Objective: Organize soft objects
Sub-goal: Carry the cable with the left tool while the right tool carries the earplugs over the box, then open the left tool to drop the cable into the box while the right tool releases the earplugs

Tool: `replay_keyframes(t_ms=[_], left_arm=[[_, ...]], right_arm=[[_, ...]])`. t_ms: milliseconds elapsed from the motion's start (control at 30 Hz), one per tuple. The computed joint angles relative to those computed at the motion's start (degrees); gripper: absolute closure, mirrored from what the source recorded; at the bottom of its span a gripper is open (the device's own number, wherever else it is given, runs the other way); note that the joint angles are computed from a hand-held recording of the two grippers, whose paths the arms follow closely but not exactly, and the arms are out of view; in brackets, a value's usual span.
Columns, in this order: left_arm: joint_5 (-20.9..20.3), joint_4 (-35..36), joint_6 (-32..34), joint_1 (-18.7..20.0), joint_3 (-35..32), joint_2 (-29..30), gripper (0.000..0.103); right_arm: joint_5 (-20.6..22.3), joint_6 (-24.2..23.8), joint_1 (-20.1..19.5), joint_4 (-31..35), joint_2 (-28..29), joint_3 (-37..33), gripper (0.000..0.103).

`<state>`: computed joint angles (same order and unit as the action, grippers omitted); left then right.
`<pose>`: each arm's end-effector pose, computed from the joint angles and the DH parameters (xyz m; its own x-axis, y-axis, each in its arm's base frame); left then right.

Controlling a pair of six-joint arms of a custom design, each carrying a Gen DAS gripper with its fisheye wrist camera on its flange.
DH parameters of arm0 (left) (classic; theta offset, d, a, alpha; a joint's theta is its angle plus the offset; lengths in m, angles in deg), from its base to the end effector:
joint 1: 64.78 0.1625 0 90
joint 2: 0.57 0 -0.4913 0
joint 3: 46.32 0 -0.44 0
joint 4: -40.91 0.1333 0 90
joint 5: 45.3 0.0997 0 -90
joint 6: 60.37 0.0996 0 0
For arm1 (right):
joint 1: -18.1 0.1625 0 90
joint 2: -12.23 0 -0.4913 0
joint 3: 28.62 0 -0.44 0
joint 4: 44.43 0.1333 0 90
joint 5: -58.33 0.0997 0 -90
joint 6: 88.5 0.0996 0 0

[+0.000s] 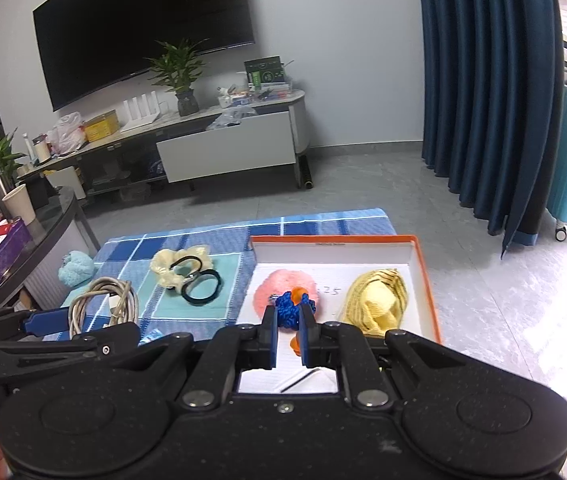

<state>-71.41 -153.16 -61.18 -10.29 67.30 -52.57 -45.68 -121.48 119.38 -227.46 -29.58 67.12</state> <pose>-0.1758 -0.6298 0.1975 -0.7163 -0.2462 -0.6530 0.4185 0.5972 -0.6842 0.2564 -0.7275 0.1223 -0.7406 -0.4479 0.5009 -0.6615 0.6166 -0.4268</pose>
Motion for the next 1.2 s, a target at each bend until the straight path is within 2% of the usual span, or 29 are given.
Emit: replay_keyframes(t_ms=[700, 1200], left_arm=[[-4.8, 2.7, 2.4, 1.2, -4.4, 3.0, 0.038], [-6.8, 3.8, 4.2, 2.0, -8.2, 5.2, 0.038]], right_arm=[[-1.2, 1.4, -1.4, 0.2, 0.0, -2.1, 0.089], [-1.5, 1.3, -1.9, 1.8, 1.0, -5.3, 0.089]])
